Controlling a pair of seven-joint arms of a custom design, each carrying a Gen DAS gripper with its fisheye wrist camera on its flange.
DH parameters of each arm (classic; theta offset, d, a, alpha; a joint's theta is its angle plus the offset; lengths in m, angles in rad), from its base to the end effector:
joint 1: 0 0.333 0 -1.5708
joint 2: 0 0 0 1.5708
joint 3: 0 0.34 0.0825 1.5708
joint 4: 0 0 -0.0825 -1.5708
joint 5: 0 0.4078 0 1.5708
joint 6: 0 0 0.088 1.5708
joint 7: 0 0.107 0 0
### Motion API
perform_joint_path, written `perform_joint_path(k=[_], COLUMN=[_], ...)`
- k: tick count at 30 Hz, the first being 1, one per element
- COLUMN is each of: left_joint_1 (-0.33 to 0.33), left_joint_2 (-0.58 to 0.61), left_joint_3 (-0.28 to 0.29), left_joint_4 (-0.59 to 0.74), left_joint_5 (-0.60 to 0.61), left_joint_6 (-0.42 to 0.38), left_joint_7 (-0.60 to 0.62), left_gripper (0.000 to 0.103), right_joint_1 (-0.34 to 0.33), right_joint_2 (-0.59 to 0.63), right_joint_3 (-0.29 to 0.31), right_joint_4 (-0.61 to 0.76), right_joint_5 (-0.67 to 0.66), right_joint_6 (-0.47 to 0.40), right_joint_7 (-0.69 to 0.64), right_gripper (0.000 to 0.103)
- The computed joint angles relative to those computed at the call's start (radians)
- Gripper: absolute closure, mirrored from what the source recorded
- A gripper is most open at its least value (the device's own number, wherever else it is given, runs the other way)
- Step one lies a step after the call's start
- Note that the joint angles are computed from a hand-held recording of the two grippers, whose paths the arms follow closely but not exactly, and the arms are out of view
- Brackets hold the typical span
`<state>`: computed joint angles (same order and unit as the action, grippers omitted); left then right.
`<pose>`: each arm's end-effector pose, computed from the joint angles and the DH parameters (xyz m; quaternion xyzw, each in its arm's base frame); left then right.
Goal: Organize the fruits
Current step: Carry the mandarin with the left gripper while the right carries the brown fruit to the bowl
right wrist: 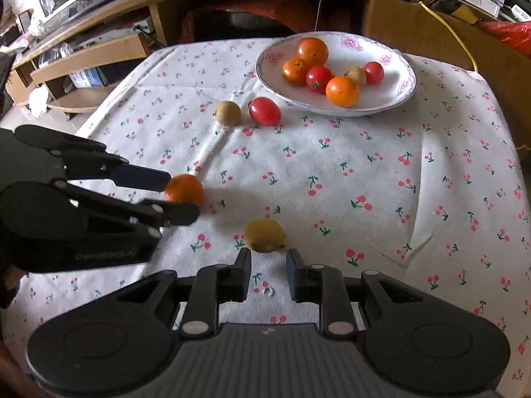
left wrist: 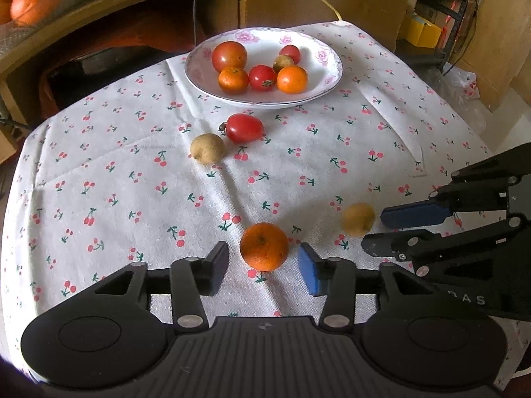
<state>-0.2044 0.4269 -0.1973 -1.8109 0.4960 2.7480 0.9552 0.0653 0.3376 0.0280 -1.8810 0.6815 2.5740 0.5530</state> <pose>0.6551 -0.2822 0.3733 -0.6241 0.7300 -0.2142 0.1784 0.6810 0.0517 0.3735 -0.8457 0.4516 -0.0838 0.2715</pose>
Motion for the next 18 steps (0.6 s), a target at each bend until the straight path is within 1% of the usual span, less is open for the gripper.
perform_joint_path(k=[1,3,6,14,18], left_joint_1=[0.001,-0.002,-0.01,0.01,0.015], left_joint_2=[0.001,0.003,0.005,0.006,0.0], left_joint_3=[-0.002,0.001,0.011,0.005,0.002], left_joint_4=[0.002,0.006,0.013,0.014,0.009], left_joint_5=[-0.002,0.004,0.021,-0.003,-0.006], left_joint_6=[-0.003,-0.009,-0.019,-0.022,-0.016], left_joint_7=[0.004,0.006,-0.002,-0.009,0.005], left_gripper=[0.04,0.038,0.037,0.037,0.035], right_joint_1=[-0.001,-0.003,-0.002,-0.01,-0.014], right_joint_2=[0.001,0.002,0.009,0.035,0.044], right_joint_3=[0.002,0.006,0.011,0.025,0.027], right_joint_4=[0.001,0.001,0.007,0.051,0.066], right_joint_5=[0.001,0.008,0.018,0.055,0.073], right_joint_6=[-0.001,0.003,0.015,0.003,-0.007], right_joint_7=[-0.006,-0.024,-0.05,-0.08,-0.087], right_gripper=[0.061,0.06,0.058,0.058,0.058])
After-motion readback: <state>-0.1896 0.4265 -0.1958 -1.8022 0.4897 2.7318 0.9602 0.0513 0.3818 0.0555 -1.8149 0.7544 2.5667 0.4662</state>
